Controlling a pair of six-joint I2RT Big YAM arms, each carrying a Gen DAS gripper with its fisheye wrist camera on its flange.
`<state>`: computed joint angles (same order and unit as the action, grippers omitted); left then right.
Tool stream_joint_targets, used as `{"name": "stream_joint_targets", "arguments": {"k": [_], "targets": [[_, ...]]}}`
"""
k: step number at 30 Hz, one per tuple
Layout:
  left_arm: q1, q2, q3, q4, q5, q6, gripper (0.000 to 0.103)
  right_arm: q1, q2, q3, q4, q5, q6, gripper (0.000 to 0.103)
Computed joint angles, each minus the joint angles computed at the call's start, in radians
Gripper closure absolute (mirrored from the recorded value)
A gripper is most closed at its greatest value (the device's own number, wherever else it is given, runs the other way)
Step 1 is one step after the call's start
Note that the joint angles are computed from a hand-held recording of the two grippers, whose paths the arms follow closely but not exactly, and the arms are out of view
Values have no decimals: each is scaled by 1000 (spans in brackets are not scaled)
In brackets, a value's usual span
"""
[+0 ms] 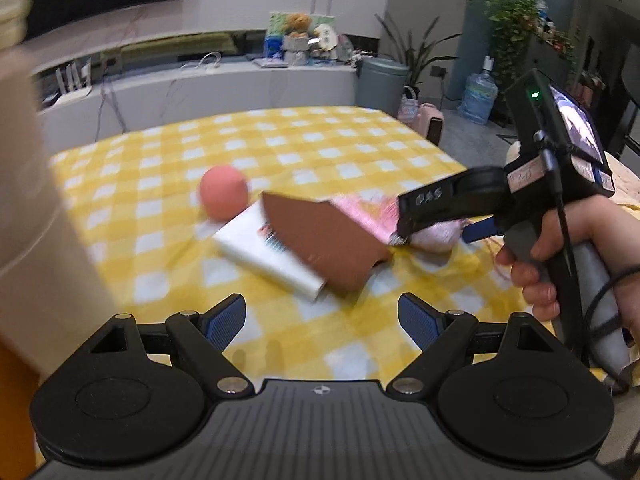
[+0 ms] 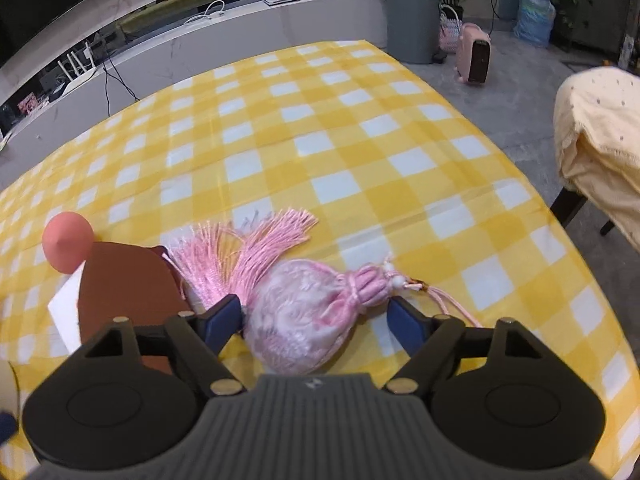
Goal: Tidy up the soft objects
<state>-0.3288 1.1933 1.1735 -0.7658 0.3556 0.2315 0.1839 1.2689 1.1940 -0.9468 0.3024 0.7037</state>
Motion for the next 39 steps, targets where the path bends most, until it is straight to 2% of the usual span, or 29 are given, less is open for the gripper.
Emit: {"name": "stream_joint_targets", "arguments": {"k": [2,3,5,7,10,13,17,20,23,24,26,28,31,39], "targets": [[-30,15,4,34,-29,6,2,1,-1,-4,-1,21,-23,43],[-49,18,-1,60,-63,4,2,6,-1,-3,-7,40,-31,55],[-84,25,-14,122,-142,-20,2,6,-5,1,-36,55,-40,55],[-98,43,-11,138,-135,-7,2,-5,-25,-13,-30,30,-31,57],[-114,76,0,146,-109,17,2,-17,-29,-2,-77,24,-7,57],[-137,105,-1,190,-170,45,2,-27,-47,-3,-107,23,18,57],[-146,158,24,195,-204,12,2,-32,-103,-25,-76,32,7,57],[-160,165,4,260,-256,20,3,-44,-125,-36,-60,26,21,57],[-162,163,-11,299,-261,1,18,-72,-142,-59,-22,-45,46,57],[-166,158,-18,310,-271,-4,28,-76,-139,-59,-20,-57,45,57],[-173,151,-22,313,-290,-5,38,-66,-126,-52,-35,-39,32,57],[-178,141,-33,323,-290,1,52,-61,-125,-49,-44,-26,28,57],[-192,132,-49,343,-308,38,64,-63,-132,-53,-38,-34,36,57],[-219,116,-66,348,-349,63,84,-62,-137,-55,-36,-35,28,57]]}}
